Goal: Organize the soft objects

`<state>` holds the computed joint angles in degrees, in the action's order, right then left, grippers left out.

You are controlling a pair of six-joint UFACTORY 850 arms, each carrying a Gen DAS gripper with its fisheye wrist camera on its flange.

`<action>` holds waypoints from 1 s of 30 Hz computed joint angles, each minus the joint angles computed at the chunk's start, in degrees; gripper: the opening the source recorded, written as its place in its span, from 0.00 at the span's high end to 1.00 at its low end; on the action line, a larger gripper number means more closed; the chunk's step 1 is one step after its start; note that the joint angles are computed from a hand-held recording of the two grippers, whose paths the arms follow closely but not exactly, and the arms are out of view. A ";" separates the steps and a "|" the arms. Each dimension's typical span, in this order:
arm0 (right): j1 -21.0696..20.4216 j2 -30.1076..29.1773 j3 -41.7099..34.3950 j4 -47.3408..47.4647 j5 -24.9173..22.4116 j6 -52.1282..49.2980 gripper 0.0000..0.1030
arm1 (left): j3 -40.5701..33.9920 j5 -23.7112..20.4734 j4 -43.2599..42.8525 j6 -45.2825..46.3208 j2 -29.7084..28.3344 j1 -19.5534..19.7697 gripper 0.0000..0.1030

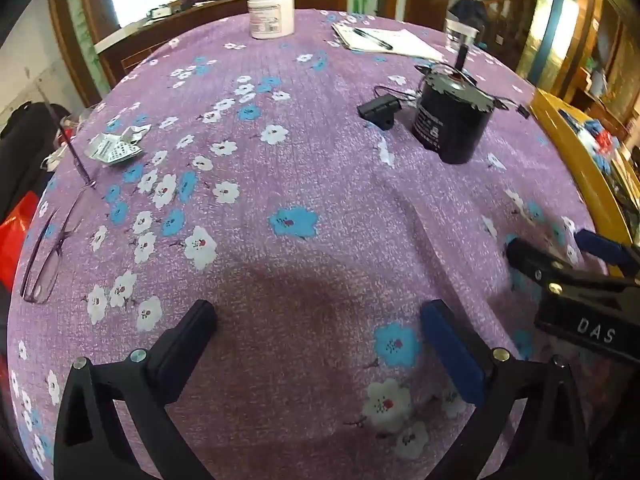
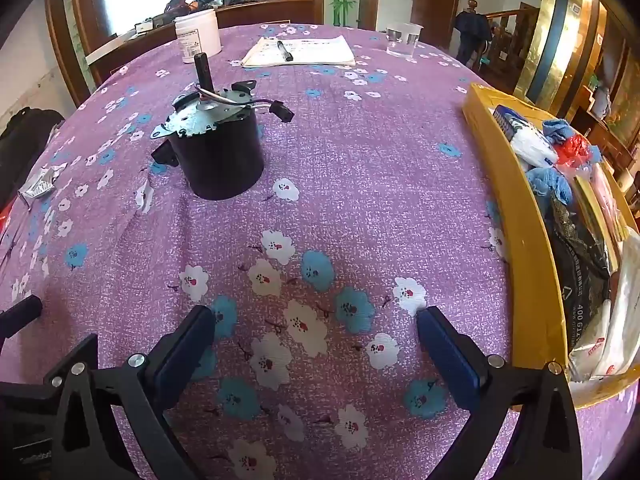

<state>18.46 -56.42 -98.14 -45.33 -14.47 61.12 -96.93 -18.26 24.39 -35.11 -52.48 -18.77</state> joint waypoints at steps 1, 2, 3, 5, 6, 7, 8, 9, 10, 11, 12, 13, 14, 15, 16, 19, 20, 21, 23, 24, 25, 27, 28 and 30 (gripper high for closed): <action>0.00 0.01 0.04 0.02 0.05 0.00 0.01 | -0.48 -0.19 1.16 -1.45 -0.24 -0.10 0.00; 0.02 0.04 0.14 -0.98 0.11 0.98 0.01 | -1.25 -0.73 1.86 -2.26 -0.61 -0.21 0.00; 0.03 0.07 0.22 -1.19 0.13 1.18 0.01 | 0.09 0.98 4.35 -5.46 -0.54 -0.52 0.00; 0.02 -0.03 -0.07 0.64 -0.24 -0.69 0.01 | 1.06 2.28 6.97 -8.28 -0.46 -0.48 0.00; 0.02 -0.03 -0.07 0.64 -0.24 -0.69 0.01 | 0.58 2.30 7.88 -9.47 -0.94 -0.62 0.00; 0.02 -0.03 -0.07 0.64 -0.24 -0.69 0.01 | 0.33 2.29 7.67 -9.22 -1.12 -0.57 0.00; 0.02 -0.03 -0.08 0.61 -0.29 -0.68 0.01 | 0.19 2.38 8.80 -10.45 -1.30 -0.56 0.00; 0.02 -0.03 -0.08 0.61 -0.29 -0.68 0.01 | 1.83 4.06 12.34 -14.09 -0.96 -0.45 0.00; 0.02 -0.02 -0.08 0.61 -0.32 -0.70 0.01 | 2.34 4.67 13.74 -15.32 -0.90 -0.28 0.00; 0.01 -0.01 -0.08 0.64 -0.32 -0.74 0.01 | 2.07 4.58 13.42 -14.97 -1.08 -0.25 0.00; 0.00 -0.01 -0.09 0.69 -0.33 -0.80 0.01 | 2.56 5.00 14.47 -15.95 -0.89 -0.16 0.00; 0.03 -0.03 -0.08 0.47 -0.31 -0.56 0.01 | 2.30 4.86 14.72 -16.36 -1.09 -0.21 0.00; 0.04 -0.03 -0.07 0.40 -0.30 -0.49 0.01 | 2.21 4.86 15.13 -16.80 -1.20 -0.23 0.00; 0.04 -0.03 -0.07 0.40 -0.30 -0.49 0.01 | 2.26 4.98 15.10 -16.75 -1.20 -0.18 0.00; 0.02 -0.02 -0.06 0.46 -0.29 -0.55 0.01 | 2.24 4.92 15.49 -17.11 -1.23 -0.24 0.00; 0.02 -0.01 -0.05 0.42 -0.28 -0.51 0.01 | 2.13 5.03 15.79 -17.49 -1.39 -0.21 0.00; 0.04 -0.03 -0.08 0.40 -0.31 -0.48 0.01 | 2.14 4.96 16.13 -17.88 -1.38 -0.28 0.00; 0.06 -0.05 -0.11 0.41 -0.33 -0.48 0.01 | 2.12 5.03 16.15 -17.94 -1.42 -0.26 0.00; 0.09 -0.08 -0.16 0.39 -0.37 -0.47 0.01 | 2.09 5.01 16.51 -18.34 -1.46 -0.29 0.00; 0.12 -0.09 -0.18 0.36 -0.40 -0.42 0.01 | 2.08 5.04 16.52 -18.33 -1.48 -0.27 0.00; 0.12 -0.09 -0.18 0.40 -0.38 -0.43 0.01 | 2.03 5.06 16.51 -18.31 -1.53 -0.26 0.00; 0.16 -0.12 -0.23 0.28 -0.45 -0.36 0.01 | 2.04 5.06 16.77 -18.63 -1.54 -0.28 0.00; 0.17 -0.12 -0.22 0.29 -0.44 -0.34 0.01 | 1.98 5.05 16.78 -18.63 -1.59 -0.24 0.00; 0.01 -0.03 -0.04 0.59 -0.15 -0.60 0.01 | 1.93 5.04 16.87 -18.69 -1.63 -0.22 0.00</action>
